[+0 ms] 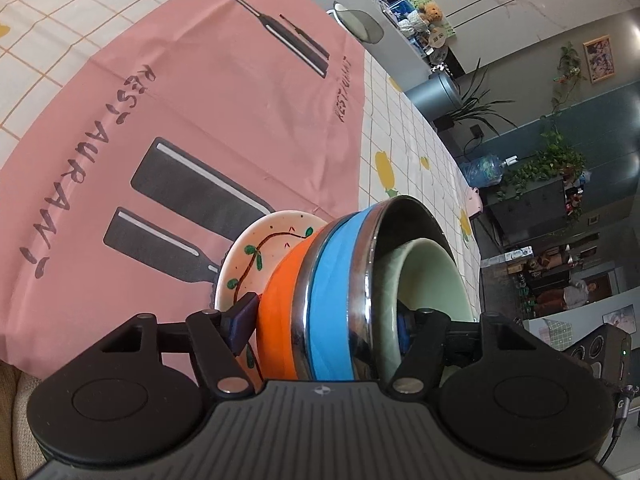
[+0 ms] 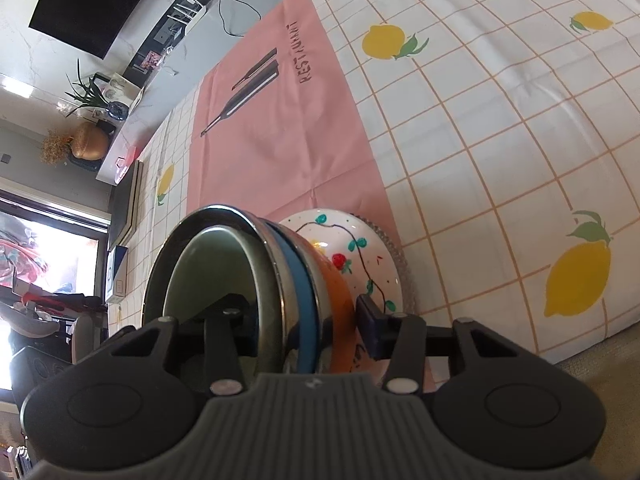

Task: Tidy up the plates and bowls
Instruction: 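Lower the bowl stack onto the white 'Fruity' plate with both grippers, then open both grippers and withdraw them from the bowl stack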

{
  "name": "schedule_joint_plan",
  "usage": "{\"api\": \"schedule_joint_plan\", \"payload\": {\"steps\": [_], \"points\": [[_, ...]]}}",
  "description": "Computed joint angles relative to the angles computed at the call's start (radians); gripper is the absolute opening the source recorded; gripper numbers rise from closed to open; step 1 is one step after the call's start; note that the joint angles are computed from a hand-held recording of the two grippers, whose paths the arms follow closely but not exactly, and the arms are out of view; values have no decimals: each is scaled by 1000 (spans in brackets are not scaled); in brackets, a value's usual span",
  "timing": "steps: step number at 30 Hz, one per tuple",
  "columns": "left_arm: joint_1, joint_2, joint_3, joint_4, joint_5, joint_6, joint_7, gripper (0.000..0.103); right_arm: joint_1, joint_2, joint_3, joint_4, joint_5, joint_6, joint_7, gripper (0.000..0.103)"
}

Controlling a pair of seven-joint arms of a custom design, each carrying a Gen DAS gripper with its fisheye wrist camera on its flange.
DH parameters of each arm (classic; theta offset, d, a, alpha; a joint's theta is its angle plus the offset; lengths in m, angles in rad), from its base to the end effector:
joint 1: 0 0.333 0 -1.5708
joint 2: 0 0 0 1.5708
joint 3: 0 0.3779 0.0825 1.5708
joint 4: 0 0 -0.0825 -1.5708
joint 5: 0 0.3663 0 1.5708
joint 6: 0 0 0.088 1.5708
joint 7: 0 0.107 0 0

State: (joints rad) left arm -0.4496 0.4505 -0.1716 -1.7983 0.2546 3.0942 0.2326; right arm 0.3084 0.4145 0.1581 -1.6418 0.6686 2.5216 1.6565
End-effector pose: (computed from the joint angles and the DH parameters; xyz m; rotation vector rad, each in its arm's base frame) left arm 0.5797 -0.4133 0.4698 2.3933 -1.3896 1.2490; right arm 0.6499 0.2988 0.4924 -1.6408 1.8341 0.3559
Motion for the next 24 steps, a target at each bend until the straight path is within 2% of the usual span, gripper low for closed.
{"api": "schedule_joint_plan", "payload": {"steps": [3,7,8,10,11,14,15,17,19,22,24], "points": [[-109,-29,129,2,82,-23,-50,83,4,-6,1,-8,-7,22,-22,48],[-234,-62,269,30,261,-87,-158,87,6,-29,7,-28,-6,73,-76,59],[-263,-72,300,37,311,-106,-194,87,10,-35,4,-31,-12,83,-79,61],[-303,-94,336,49,404,-159,-253,87,25,-54,-9,-46,-42,116,-73,72],[-321,-104,351,57,453,-182,-285,87,31,-62,-13,-53,-58,130,-72,72],[-446,-140,470,78,755,-253,-520,91,47,-93,-25,-79,-103,167,-58,78],[-479,-150,493,89,854,-291,-588,92,53,-106,-28,-93,-118,188,-54,80],[-524,-170,504,109,998,-385,-659,95,74,-133,-45,-121,-173,225,-26,80],[-546,-182,485,129,1061,-481,-661,96,105,-162,-75,-156,-260,268,34,82],[-564,-168,432,193,1027,-666,-576,96,158,-212,-129,-220,-436,336,159,83],[-569,-149,402,233,1023,-755,-537,96,196,-243,-172,-261,-587,372,278,83]]}}
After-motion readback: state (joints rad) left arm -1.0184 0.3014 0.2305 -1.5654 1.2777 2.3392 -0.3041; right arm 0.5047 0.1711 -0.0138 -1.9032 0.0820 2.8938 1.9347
